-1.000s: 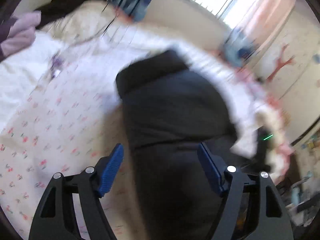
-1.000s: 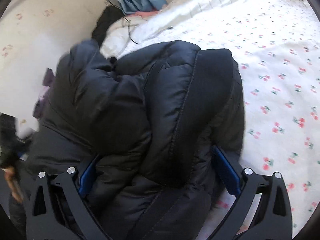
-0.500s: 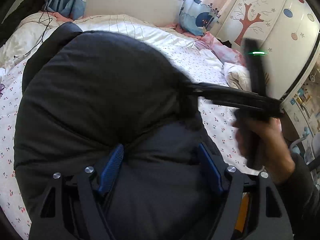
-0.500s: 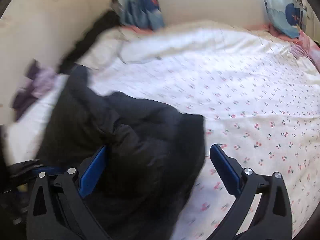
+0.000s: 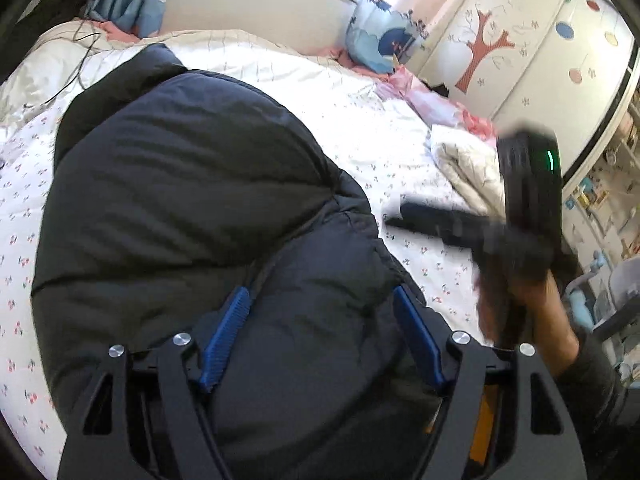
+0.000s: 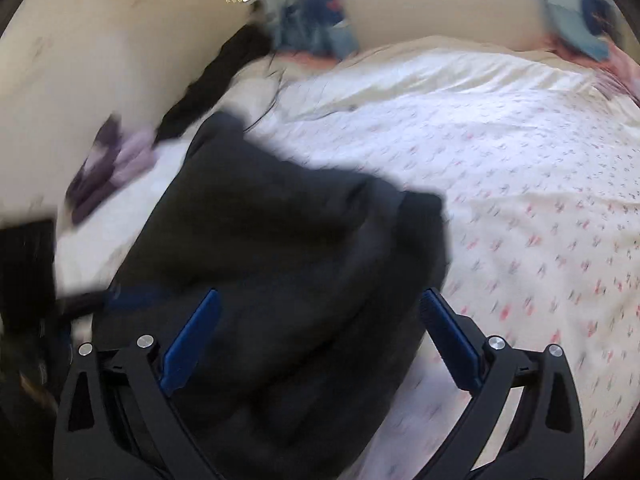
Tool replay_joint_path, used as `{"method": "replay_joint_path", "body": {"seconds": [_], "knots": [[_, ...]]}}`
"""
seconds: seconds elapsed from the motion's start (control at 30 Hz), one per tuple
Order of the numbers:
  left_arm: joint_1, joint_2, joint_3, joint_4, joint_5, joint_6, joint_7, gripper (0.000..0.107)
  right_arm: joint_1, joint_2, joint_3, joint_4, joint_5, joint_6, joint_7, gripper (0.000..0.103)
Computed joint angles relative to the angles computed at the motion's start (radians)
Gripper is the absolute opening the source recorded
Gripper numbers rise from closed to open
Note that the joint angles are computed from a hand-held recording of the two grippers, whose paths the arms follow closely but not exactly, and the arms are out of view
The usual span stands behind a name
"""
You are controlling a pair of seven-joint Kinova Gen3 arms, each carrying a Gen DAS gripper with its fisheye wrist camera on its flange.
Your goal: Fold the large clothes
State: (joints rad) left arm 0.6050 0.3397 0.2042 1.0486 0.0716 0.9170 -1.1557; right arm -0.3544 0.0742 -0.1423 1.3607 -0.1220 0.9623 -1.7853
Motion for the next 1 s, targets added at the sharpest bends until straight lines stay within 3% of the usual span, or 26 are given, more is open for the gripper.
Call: {"method": "replay_joint_path", "body": {"seconds": [0.1,0.2,0.27,0.37,0.43,0.53,0.6,0.67,0.73,0.83,0.9,1.0], "knots": [[-0.001,-0.033,-0.006,0.056,0.0,-0.039,0.03,0.072,0.04,0.026,-0.063,0.067,0.019,0.068,-0.031,0.096],[0.011,-0.021,-0.002,0.027,-0.018,0.011,0.041,0.072,0.169,0.027,-0.164,0.105,-0.034,0.066,-0.091,0.096],[0.018,-0.031,-0.001,0.021,-0.031,0.019,0.041,0.072,0.189,-0.019,-0.183,0.1,-0.012,0.049,-0.078,0.096],[-0.009,-0.044,0.013,0.028,0.005,0.001,0.009,0.072,0.123,-0.091,-0.086,0.081,-0.066,-0.062,-0.043,0.096],[-0.02,-0.025,0.021,0.013,0.024,0.012,-0.018,0.072,0.049,-0.077,0.001,0.016,-0.147,-0.114,0.01,0.096],[-0.026,-0.013,0.024,0.017,0.045,-0.004,-0.044,0.072,-0.075,0.033,0.109,-0.123,-0.191,-0.104,-0.005,0.096],[-0.039,-0.013,0.03,0.026,0.065,-0.012,-0.081,0.072,-0.154,0.121,0.195,-0.202,-0.139,-0.05,-0.021,0.096],[-0.057,-0.015,0.037,0.042,0.092,-0.025,-0.119,0.072,-0.167,0.204,0.228,-0.213,-0.12,-0.011,-0.049,0.096],[-0.089,-0.03,0.06,0.086,0.122,-0.072,-0.17,0.072,-0.115,0.232,0.186,-0.15,-0.166,-0.034,-0.082,0.097],[-0.105,-0.022,0.104,0.077,0.067,-0.065,-0.142,0.072,-0.071,0.207,0.153,-0.07,-0.197,-0.093,-0.035,0.096],[-0.033,-0.026,0.042,0.061,-0.001,-0.056,-0.078,0.072,-0.054,0.194,0.122,-0.082,-0.164,-0.067,-0.035,0.096],[0.105,-0.076,-0.096,0.094,-0.123,-0.085,0.028,0.074,0.044,0.077,-0.009,-0.023,-0.089,-0.099,-0.086,0.096]]}}
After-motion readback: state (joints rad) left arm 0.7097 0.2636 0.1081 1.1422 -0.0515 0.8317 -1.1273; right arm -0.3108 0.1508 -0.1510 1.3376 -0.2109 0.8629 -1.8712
